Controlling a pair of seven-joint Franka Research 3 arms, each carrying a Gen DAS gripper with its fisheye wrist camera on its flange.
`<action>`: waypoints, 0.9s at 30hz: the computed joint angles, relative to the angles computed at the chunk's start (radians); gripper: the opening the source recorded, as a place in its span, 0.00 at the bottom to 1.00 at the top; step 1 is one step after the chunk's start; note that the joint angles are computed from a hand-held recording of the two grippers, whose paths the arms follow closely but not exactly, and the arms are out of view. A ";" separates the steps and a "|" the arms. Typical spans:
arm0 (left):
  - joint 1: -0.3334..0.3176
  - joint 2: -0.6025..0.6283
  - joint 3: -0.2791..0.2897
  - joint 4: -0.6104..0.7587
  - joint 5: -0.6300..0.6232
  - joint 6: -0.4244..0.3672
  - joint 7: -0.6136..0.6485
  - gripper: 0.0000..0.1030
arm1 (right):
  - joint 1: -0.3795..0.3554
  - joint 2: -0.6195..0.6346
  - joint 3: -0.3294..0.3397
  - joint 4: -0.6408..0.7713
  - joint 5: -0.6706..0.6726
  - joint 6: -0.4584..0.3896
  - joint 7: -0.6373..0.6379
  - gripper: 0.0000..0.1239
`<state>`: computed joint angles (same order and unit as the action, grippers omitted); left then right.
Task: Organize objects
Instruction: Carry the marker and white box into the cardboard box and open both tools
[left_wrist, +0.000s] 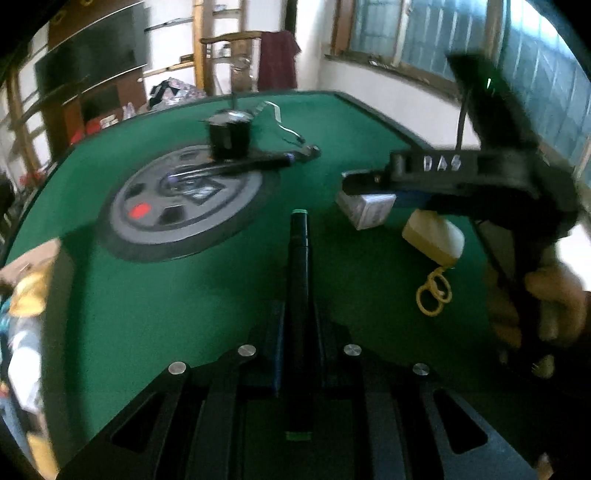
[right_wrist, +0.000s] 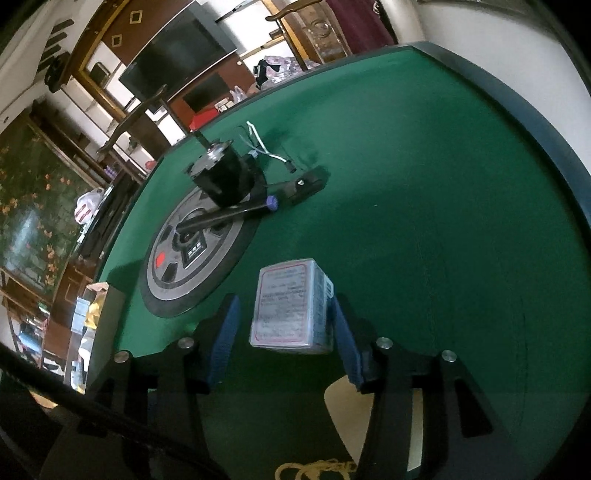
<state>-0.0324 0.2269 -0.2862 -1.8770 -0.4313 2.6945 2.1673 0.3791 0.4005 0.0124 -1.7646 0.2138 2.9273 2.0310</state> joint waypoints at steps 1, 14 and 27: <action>0.017 -0.020 -0.004 -0.015 -0.031 -0.002 0.020 0.11 | 0.011 0.001 -0.010 0.002 -0.013 -0.001 0.007 0.42; 0.080 -0.257 0.193 -0.241 -0.278 0.059 0.115 0.11 | 0.204 0.010 -0.228 0.042 -0.479 -0.080 0.404 0.26; 0.163 -0.249 0.289 -0.311 -0.338 0.046 0.138 0.11 | 0.083 0.085 0.184 0.244 -0.104 -0.099 -0.017 0.26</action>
